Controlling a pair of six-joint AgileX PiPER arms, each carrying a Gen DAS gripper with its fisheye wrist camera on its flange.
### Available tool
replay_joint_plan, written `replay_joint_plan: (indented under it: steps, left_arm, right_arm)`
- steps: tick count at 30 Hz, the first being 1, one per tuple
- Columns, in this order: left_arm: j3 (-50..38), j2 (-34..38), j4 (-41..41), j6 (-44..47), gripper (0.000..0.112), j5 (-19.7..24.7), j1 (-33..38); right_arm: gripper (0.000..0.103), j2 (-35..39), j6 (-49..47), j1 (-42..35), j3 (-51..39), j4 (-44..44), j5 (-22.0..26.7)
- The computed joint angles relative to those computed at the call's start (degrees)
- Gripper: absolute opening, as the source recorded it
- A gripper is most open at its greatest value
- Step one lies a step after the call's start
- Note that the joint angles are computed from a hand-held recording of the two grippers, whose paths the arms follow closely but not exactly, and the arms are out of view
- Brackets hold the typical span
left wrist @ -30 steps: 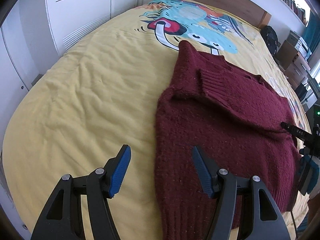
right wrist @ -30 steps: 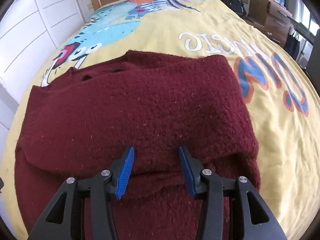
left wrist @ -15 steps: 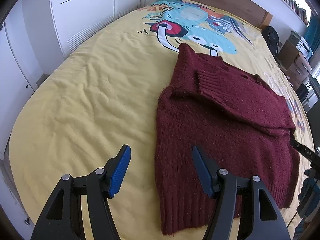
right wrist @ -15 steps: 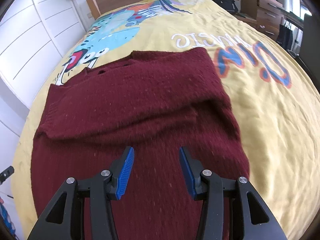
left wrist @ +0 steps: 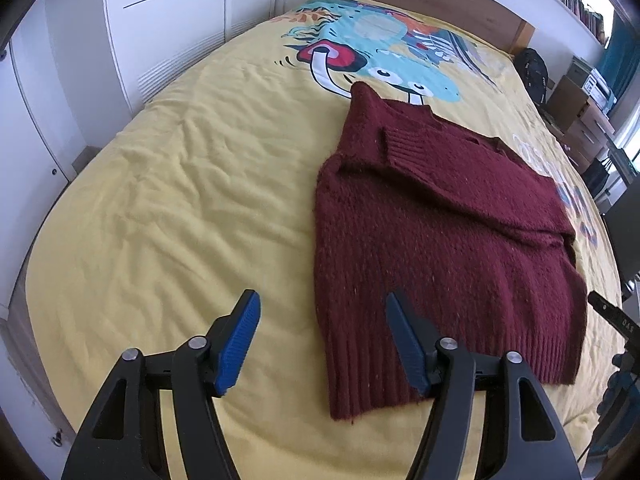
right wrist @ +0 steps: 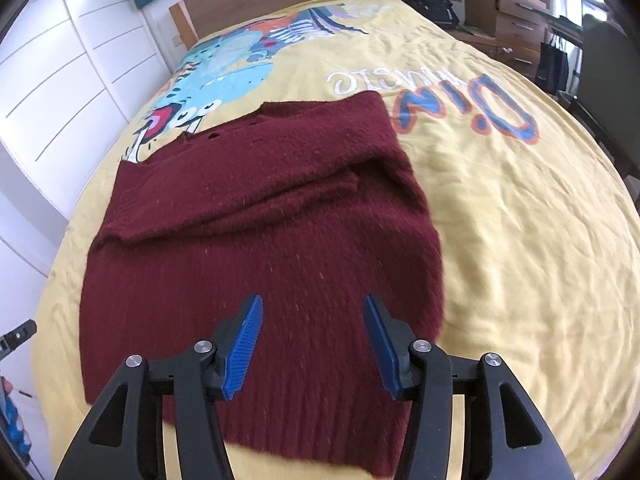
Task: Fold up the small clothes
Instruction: 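Move both tools to the ribbed hem of the sweater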
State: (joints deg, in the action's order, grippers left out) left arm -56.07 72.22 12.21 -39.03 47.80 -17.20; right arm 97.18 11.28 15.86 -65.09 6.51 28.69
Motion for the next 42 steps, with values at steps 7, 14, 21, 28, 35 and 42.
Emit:
replay_joint_plan:
  steps: [7,14,21,28,35,42]
  left_arm:
    - [4.3,-3.6,-4.6,1.9,0.065,-0.5,1.3]
    - [7.5,-6.0,-7.8,3.2,0.070,-0.9,2.6]
    - [9.7,-7.2,-8.1,2.2,0.071,-1.0,2.1]
    - [10.6,-5.2,-12.6,6.1,0.071,-3.2,3.5]
    - [11.2,1.2,-20.3,11.9,0.071,-8.0,4.9]
    - [10.9,7.6,-24.6,15.3,0.070,-10.8,6.1]
  right_arm:
    - [0.060,-6.5,-5.8,-2.6,9.0,5.5,0.2]
    - [0.064,-9.8,-18.4,-7.7,15.6,16.6,1.6]
    - [0.064,-9.2,-25.2,-11.3,18.0,22.2,2.8]
    - [0.064,-5.4,-31.7,-13.9,18.2,28.7,3.6]
    - [0.064,-1.0,-35.2,-13.8,16.0,31.8,4.7]
    - [0.064,2.8,-40.0,-15.4,13.3,35.2,7.3]
